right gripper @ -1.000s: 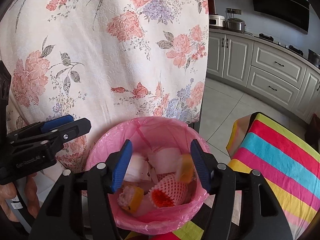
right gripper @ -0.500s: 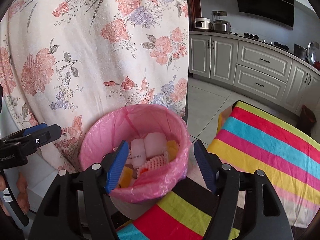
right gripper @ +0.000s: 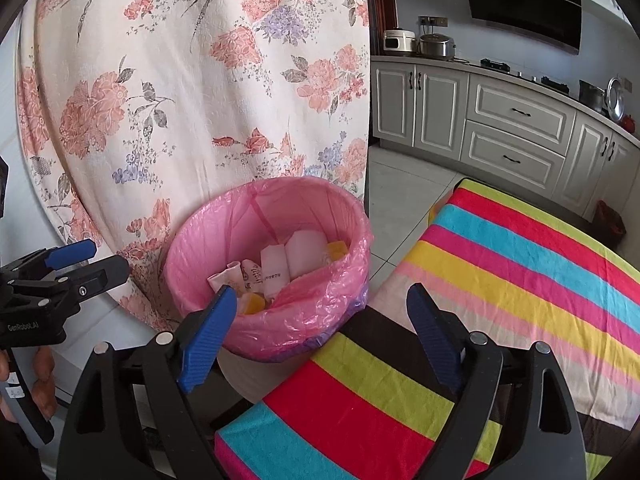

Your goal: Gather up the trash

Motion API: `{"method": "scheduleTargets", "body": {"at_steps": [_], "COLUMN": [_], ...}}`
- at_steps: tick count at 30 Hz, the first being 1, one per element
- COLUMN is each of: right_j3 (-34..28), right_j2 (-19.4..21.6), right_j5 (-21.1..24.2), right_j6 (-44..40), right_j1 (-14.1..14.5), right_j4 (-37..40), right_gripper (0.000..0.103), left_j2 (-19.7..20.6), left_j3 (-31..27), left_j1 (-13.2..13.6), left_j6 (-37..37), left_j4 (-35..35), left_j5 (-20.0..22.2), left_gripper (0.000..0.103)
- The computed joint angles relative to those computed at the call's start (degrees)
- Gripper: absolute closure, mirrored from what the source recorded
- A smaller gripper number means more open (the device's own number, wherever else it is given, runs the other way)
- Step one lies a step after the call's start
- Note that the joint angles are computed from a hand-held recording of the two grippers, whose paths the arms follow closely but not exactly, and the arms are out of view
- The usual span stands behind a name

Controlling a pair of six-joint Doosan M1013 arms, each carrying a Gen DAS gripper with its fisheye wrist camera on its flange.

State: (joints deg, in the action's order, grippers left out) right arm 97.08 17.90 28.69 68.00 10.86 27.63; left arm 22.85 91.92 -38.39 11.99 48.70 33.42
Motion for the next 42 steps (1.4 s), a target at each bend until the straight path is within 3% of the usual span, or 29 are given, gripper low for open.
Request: {"method": "scheduleTargets", "body": {"at_steps": [42], "right_j3": [-0.1], "right_j2": [0.0], "right_j5": [-0.6], "right_j6": [-1.2], "right_j1": [0.4], "right_j4": [0.7], "right_gripper": [0.021], "left_j2": [-0.1], "left_j3": [-0.1], "left_j1": [-0.1], "left_j6": [-1.2], "left_j4": [1.0], "left_j5": [0.8], "left_gripper": [0.005]}}
